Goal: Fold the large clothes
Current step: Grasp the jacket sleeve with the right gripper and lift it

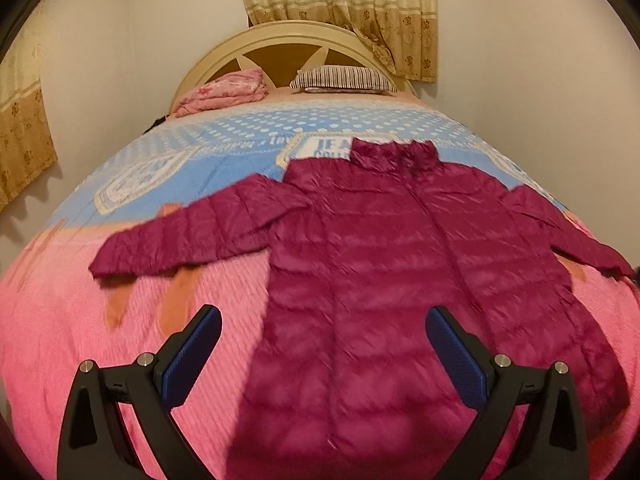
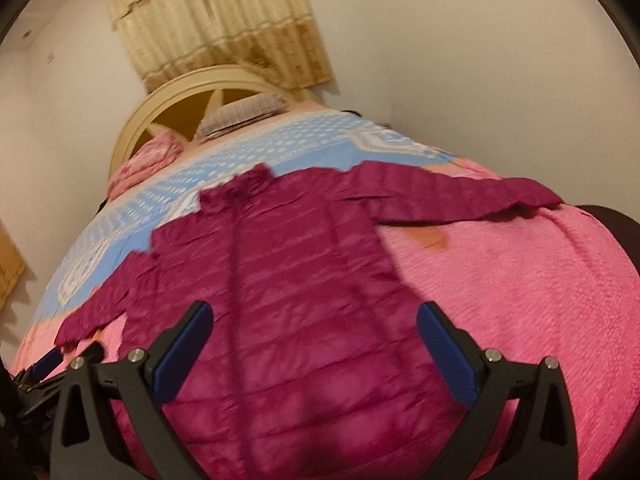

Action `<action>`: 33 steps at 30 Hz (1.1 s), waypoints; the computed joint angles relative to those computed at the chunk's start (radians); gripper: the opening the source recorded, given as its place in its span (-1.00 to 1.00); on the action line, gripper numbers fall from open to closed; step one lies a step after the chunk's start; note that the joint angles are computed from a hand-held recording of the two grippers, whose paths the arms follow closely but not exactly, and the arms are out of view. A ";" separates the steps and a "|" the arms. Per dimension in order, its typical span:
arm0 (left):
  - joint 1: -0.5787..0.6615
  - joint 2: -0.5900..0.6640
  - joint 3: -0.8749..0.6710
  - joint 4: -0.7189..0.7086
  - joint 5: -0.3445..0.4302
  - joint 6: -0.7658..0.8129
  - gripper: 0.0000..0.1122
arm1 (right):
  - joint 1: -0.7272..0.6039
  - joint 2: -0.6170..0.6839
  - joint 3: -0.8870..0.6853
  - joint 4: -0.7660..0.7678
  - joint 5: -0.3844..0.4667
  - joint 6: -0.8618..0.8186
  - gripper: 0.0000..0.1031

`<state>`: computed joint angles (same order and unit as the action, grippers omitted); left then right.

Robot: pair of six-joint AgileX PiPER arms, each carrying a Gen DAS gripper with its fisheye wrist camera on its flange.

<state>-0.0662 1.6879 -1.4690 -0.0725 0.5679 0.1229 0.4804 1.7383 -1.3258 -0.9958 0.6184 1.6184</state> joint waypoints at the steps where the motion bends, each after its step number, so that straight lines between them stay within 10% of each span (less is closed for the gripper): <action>1: 0.007 0.018 -0.021 -0.003 -0.001 0.007 0.82 | -0.041 -0.030 0.030 0.005 -0.021 0.004 1.00; 5: 0.040 0.147 -0.144 0.021 -0.019 0.005 0.82 | -0.228 -0.140 0.133 0.046 -0.121 0.017 0.61; 11: 0.067 0.311 -0.251 0.119 -0.062 -0.088 0.82 | -0.638 -0.121 0.132 0.409 -0.256 -0.253 0.58; 18: 0.089 0.406 -0.308 0.069 -0.009 -0.096 0.82 | -0.819 0.157 -0.147 0.763 -0.132 -0.610 0.49; 24: 0.117 0.460 -0.387 -0.047 0.083 -0.037 0.82 | -0.809 0.313 -0.377 0.736 0.053 -0.597 0.46; 33: 0.107 0.484 -0.423 -0.022 0.122 -0.056 0.82 | -0.818 0.317 -0.298 0.727 -0.037 -0.604 -0.69</action>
<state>0.0409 2.1714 -1.8917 -0.0943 0.6902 0.0674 -0.3371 2.0550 -1.6242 -0.2684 0.5815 1.0139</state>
